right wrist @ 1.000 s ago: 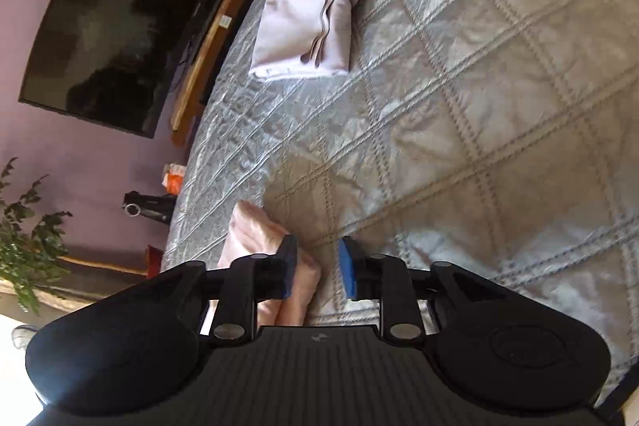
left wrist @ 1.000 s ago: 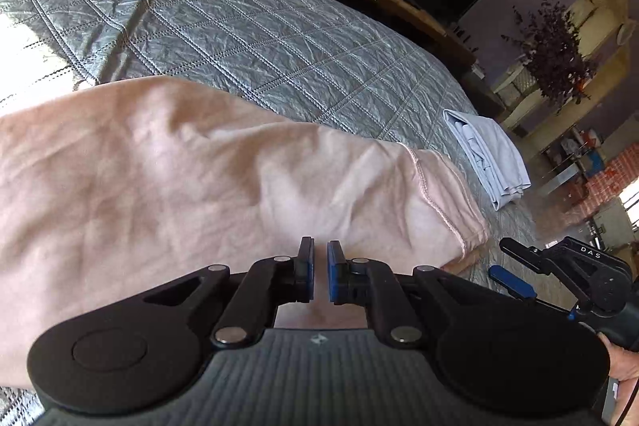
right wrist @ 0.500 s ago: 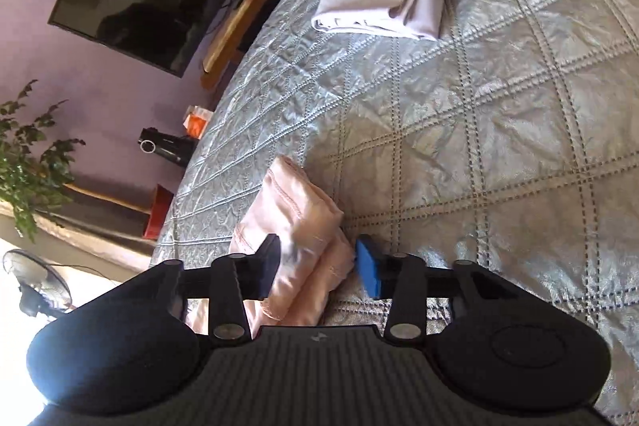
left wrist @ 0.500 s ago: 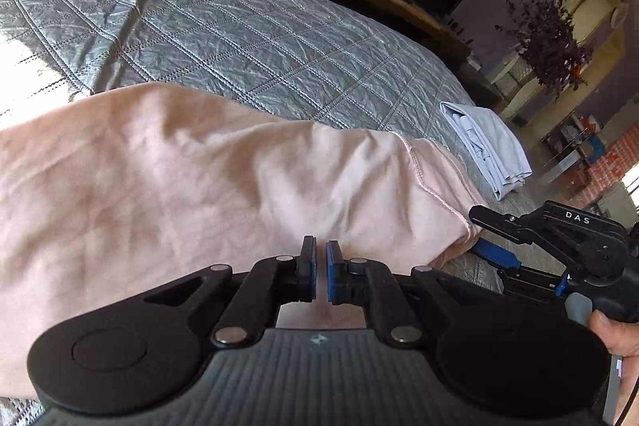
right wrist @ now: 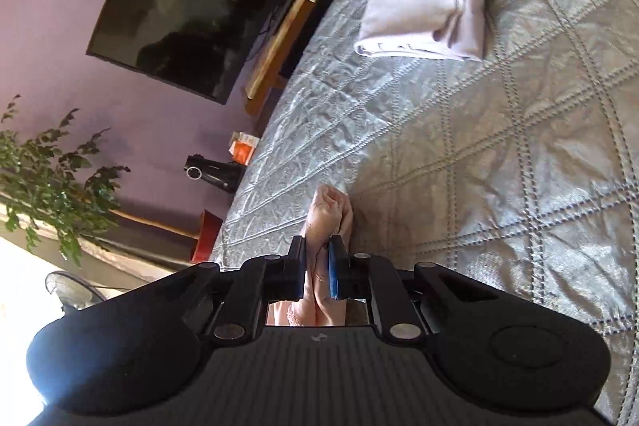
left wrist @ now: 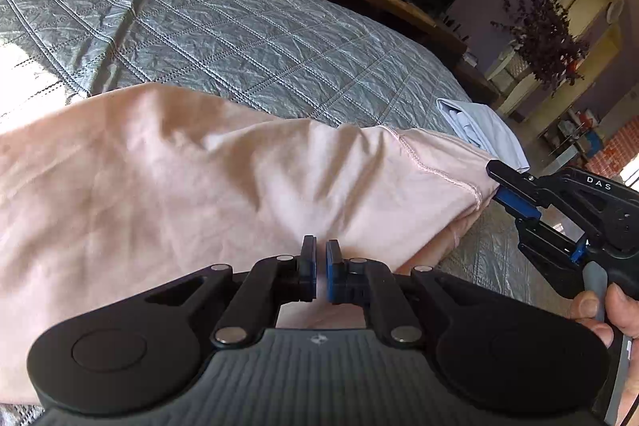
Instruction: Fold clothes
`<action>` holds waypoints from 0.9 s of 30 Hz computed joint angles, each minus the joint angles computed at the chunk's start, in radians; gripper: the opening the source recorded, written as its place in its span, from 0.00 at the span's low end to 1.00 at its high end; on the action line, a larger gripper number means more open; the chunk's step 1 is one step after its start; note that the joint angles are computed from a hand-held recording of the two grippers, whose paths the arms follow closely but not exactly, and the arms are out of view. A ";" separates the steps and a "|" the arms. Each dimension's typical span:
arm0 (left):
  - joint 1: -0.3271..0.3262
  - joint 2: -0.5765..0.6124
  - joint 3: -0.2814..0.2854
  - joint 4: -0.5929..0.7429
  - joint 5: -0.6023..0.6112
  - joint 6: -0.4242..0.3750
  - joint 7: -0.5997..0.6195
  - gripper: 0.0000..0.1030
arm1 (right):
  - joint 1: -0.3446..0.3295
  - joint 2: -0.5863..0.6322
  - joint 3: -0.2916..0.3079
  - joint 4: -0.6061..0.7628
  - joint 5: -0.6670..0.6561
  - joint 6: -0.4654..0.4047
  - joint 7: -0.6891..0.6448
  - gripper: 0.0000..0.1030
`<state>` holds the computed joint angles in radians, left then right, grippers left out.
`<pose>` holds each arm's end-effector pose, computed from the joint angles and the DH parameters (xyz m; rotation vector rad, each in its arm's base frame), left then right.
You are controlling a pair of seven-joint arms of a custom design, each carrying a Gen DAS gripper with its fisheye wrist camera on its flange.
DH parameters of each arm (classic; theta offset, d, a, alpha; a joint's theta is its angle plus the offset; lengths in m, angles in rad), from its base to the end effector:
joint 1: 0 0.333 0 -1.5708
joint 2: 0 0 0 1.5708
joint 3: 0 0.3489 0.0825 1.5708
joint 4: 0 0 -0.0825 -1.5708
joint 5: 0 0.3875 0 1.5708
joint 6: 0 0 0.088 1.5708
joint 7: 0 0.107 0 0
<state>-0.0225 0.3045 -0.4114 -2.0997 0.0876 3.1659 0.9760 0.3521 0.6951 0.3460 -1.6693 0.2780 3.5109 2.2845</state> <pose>0.5862 -0.2583 0.4086 -2.0969 1.8234 -1.1456 0.6321 0.3997 0.3765 -0.9647 1.7426 0.1350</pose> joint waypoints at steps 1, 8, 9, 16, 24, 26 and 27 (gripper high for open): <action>0.012 0.002 -0.013 0.002 -0.003 -0.003 0.006 0.06 | 0.016 0.000 -0.016 0.012 -0.030 0.011 -0.034 0.13; 0.322 0.069 -0.345 -0.027 -0.098 0.089 0.017 0.08 | -0.061 0.040 0.109 0.082 -0.369 0.026 -0.167 0.13; 0.372 0.090 -0.396 -0.029 -0.079 0.111 0.017 0.09 | -0.077 0.039 0.129 0.074 -0.382 0.024 -0.170 0.13; 0.528 0.224 -0.561 -0.004 0.046 0.129 -0.064 0.14 | -0.076 -0.015 0.118 0.003 -0.340 0.051 -0.172 0.13; 0.558 0.338 -0.627 0.053 0.159 0.059 -0.078 0.17 | -0.148 0.068 0.226 0.083 -0.514 0.035 -0.153 0.14; 0.588 0.341 -0.639 0.040 0.166 0.081 -0.108 0.18 | -0.198 0.092 0.291 0.085 -0.579 0.026 -0.149 0.14; 0.605 0.344 -0.645 0.031 0.173 0.100 -0.126 0.19 | -0.228 0.107 0.329 0.082 -0.614 0.029 -0.144 0.14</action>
